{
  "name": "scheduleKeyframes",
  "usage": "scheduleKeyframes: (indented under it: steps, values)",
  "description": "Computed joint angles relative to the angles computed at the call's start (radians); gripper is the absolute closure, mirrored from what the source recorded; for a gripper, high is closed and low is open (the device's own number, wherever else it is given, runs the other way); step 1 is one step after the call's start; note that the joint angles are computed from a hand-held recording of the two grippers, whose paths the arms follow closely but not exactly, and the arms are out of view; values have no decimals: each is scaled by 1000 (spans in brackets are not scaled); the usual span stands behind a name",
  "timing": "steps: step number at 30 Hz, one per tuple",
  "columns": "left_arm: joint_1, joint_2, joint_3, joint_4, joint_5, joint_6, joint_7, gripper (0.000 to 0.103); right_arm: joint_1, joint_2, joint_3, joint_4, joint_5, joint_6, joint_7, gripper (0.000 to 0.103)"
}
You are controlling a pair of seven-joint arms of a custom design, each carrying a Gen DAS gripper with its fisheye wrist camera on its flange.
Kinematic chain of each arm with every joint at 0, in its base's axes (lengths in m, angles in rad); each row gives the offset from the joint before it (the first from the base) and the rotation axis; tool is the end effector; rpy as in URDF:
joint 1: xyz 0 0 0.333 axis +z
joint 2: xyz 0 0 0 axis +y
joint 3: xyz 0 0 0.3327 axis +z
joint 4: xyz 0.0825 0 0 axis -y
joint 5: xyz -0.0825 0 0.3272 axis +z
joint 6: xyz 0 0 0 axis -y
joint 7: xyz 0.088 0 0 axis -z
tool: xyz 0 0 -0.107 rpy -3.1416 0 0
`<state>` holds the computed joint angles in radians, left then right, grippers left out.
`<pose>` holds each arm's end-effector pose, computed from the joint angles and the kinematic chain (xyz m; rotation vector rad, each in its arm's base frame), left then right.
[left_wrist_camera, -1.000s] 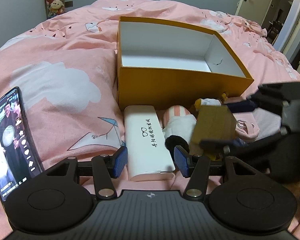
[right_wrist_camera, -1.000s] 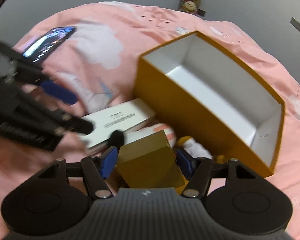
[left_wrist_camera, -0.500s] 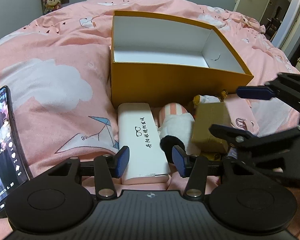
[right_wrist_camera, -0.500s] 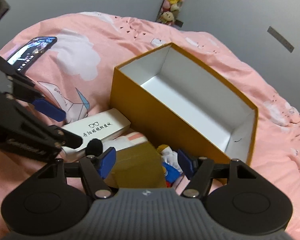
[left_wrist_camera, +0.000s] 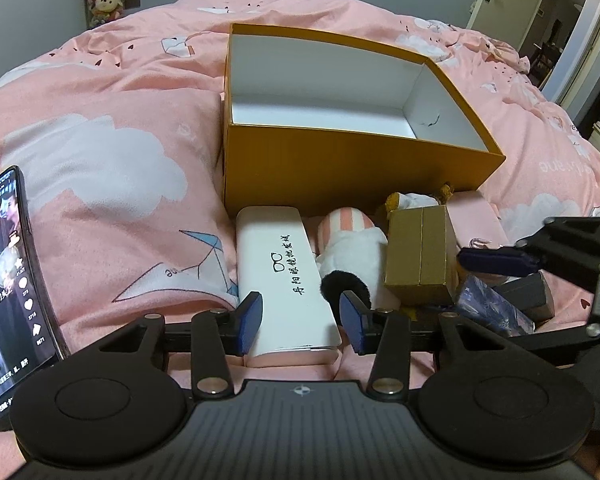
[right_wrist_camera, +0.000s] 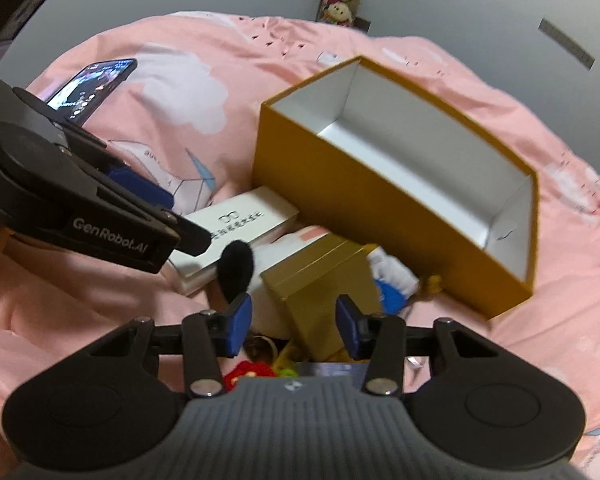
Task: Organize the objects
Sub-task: 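Close the left gripper on the white glasses case while the right gripper grasps the gold box, then lift the glasses case and gold box and carry both over the orange box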
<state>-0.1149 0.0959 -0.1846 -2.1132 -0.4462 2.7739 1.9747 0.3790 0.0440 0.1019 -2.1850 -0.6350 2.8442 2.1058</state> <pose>0.5365 -0.1427 0.4814 -1.6352 2.2779 -0.8454 0.4590 0.2740 0.4824 -2.2262 1.3252 -0.6821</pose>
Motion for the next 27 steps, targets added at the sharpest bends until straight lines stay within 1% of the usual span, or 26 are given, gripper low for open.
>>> scheduleKeyframes:
  steps: [1,2,3,5,7,10,14,16,17,18,19,20,21,22,23,25,27]
  values:
    - [0,1,1,1,3,-1,-3,50,0,9,1,4,8,-1,-5,51]
    - [0,1,2,2,5,-1,-6,50,2,19,-1,10,-3,-5,3,46]
    - [0,3,2,3,6,-2,-8,50,6,27,-5,18,-30,-11,24,43]
    - [0,4,3,4,13,-4,-18,50,15,45,-15,36,-99,-25,74,40]
    - [-1,6,4,5,20,-5,-24,50,16,62,-21,47,-118,-21,88,34]
    - [-1,14,7,14,39,-12,-44,50,28,90,-38,73,-197,-25,138,31]
    - [1,30,16,36,73,-25,-89,50,38,116,-57,98,-283,-32,184,30]
    - [6,45,18,61,79,-47,-103,48,32,121,-59,101,-288,-23,179,32]
    - [9,53,19,76,81,-58,-111,47,26,120,-58,100,-275,-16,169,35]
    - [11,64,22,94,88,-71,-124,44,21,118,-59,98,-264,-11,161,41]
    - [11,73,24,109,99,-83,-138,43,16,115,-58,97,-250,-11,150,42]
    - [11,85,26,132,110,-103,-152,42,-1,108,-50,89,-195,5,107,42]
    - [12,98,26,155,119,-123,-159,39,-15,103,-41,82,-136,16,66,42]
    - [11,111,27,179,133,-145,-169,36,-31,101,-29,77,-63,27,12,42]
    - [7,126,30,204,151,-163,-185,35,-49,97,-15,70,20,39,-50,42]
    - [-3,161,36,257,192,-197,-218,33,-91,89,24,57,226,58,-195,44]
    - [-16,196,47,307,236,-237,-266,33,-141,78,70,49,480,65,-354,45]
